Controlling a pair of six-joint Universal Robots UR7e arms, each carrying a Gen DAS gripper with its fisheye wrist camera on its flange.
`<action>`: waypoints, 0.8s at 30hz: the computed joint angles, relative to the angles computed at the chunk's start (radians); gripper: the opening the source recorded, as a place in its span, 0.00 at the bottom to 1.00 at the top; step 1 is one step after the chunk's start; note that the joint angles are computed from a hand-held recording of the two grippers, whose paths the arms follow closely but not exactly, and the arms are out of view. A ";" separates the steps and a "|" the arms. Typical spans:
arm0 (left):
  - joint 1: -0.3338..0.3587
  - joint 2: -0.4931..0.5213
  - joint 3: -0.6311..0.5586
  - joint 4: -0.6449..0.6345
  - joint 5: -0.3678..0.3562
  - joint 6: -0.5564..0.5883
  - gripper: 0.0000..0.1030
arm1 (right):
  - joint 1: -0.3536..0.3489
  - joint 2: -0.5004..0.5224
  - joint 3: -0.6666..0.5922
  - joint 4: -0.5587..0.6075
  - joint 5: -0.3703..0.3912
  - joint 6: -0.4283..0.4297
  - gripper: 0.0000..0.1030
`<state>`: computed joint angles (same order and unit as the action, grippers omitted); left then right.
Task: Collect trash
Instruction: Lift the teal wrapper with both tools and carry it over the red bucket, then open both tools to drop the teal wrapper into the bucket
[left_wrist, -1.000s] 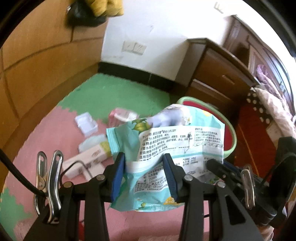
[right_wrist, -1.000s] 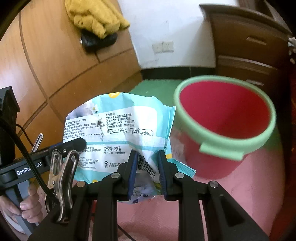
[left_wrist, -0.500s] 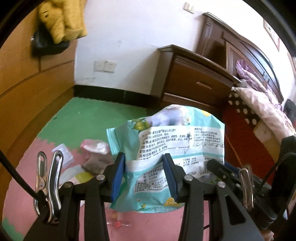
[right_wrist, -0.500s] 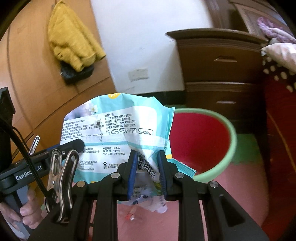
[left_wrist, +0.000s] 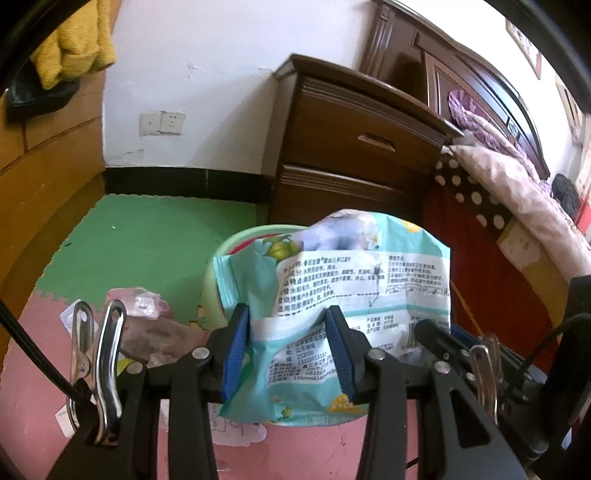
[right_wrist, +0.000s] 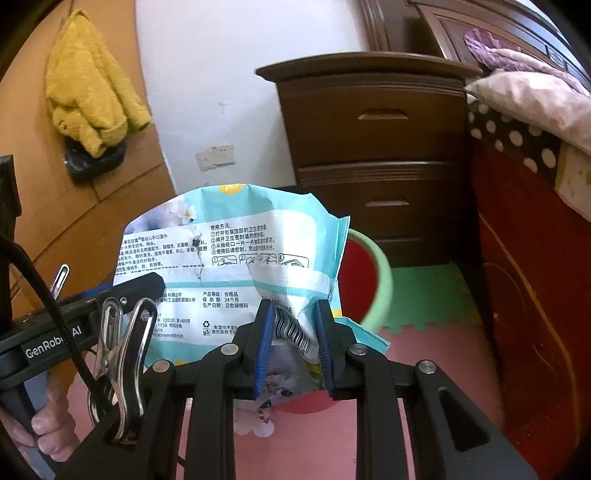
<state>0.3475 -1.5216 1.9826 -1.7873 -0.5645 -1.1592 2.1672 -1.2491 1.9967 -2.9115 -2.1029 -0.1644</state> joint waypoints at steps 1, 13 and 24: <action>0.009 0.007 0.000 -0.017 -0.004 0.015 0.43 | -0.005 0.002 -0.003 0.003 -0.007 0.004 0.23; 0.083 0.035 0.012 -0.131 -0.053 0.096 0.43 | -0.054 0.032 -0.020 -0.004 -0.014 0.049 0.27; 0.095 0.020 -0.009 -0.140 -0.063 0.119 0.57 | -0.048 0.064 -0.040 -0.044 -0.037 0.044 0.43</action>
<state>0.4426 -1.5014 1.9740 -1.9271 -0.6275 -1.0403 2.1196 -1.1853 1.9564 -2.9555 -2.1398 -0.1207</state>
